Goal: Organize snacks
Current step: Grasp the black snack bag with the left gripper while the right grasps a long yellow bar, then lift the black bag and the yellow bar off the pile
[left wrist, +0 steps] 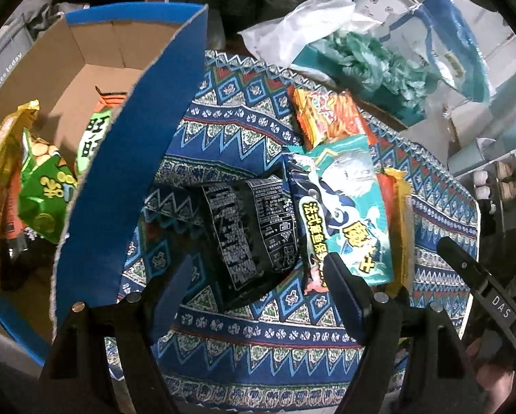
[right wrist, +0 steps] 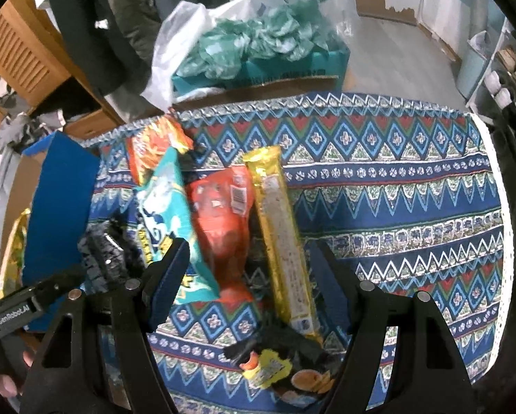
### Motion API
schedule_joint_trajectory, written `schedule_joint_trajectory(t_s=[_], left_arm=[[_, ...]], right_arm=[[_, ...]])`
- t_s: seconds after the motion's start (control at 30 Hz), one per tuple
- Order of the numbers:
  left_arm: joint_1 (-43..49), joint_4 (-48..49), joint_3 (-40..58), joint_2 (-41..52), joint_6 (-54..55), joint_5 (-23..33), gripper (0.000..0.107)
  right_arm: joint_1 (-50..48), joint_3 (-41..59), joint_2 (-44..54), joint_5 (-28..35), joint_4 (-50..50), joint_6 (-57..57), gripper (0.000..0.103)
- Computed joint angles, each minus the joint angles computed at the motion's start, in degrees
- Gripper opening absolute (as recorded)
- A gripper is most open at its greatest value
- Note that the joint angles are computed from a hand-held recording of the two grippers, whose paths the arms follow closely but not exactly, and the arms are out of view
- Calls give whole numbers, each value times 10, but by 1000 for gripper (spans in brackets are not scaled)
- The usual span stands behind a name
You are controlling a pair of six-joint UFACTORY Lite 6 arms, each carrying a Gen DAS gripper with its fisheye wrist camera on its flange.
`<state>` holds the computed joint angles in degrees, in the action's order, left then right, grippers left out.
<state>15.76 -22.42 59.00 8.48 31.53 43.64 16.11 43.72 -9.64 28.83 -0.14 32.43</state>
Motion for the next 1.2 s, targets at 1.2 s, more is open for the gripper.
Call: schedule_joint_trajectory(t_s=[1.2], left_arm=[[-70,28,94,181,-126,-63,89]], right_arm=[[-56,20,233,-124,99,-167,73]])
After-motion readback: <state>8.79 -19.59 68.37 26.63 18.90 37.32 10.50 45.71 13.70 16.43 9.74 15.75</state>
